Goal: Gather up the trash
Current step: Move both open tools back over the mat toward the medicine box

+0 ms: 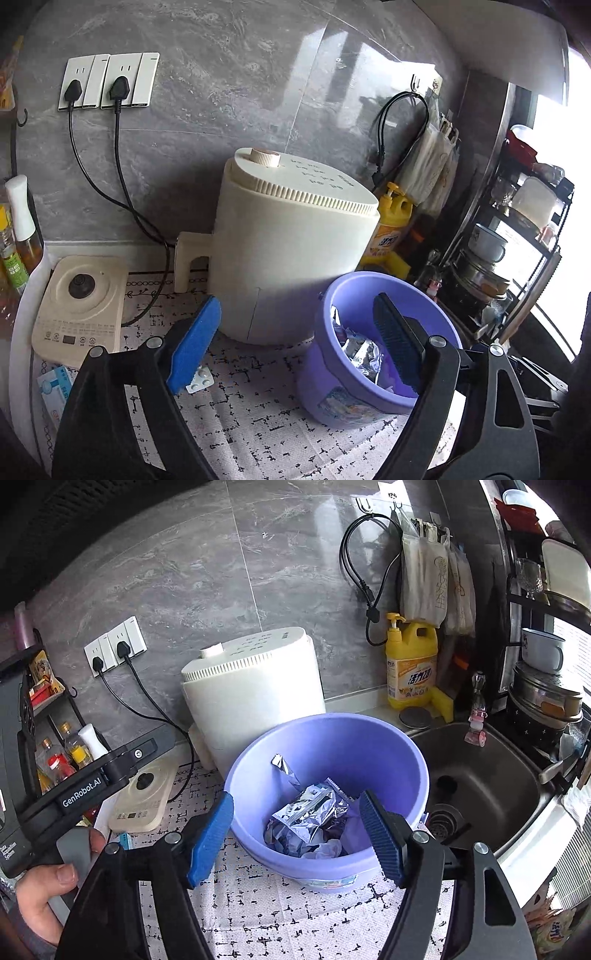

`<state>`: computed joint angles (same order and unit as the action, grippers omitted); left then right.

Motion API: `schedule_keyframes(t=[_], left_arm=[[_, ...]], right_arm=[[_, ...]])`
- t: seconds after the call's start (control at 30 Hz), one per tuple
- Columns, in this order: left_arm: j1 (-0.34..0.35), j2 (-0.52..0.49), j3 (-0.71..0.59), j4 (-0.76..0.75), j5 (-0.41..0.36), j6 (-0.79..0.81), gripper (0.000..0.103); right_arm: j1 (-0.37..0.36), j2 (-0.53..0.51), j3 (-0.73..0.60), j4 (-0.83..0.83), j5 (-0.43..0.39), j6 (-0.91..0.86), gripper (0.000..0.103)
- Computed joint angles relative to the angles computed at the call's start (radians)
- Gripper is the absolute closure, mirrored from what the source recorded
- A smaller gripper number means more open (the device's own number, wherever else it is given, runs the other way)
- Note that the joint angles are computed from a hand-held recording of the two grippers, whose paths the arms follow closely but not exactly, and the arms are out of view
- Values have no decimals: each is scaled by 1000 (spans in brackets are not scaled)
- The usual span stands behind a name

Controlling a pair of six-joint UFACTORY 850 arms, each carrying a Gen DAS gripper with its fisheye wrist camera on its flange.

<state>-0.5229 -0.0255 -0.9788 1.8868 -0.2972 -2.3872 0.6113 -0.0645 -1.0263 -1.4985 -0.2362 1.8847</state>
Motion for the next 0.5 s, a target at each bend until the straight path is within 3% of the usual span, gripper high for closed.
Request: schedule_keyframes(t=[0.3, 0.5], left_arm=[[49, 97, 102, -192, -97, 140, 6], [90, 166, 170, -288, -155, 190, 6]], right_arm=[[47, -82, -81, 14, 75, -62, 25], [80, -142, -146, 111, 131, -206, 20]])
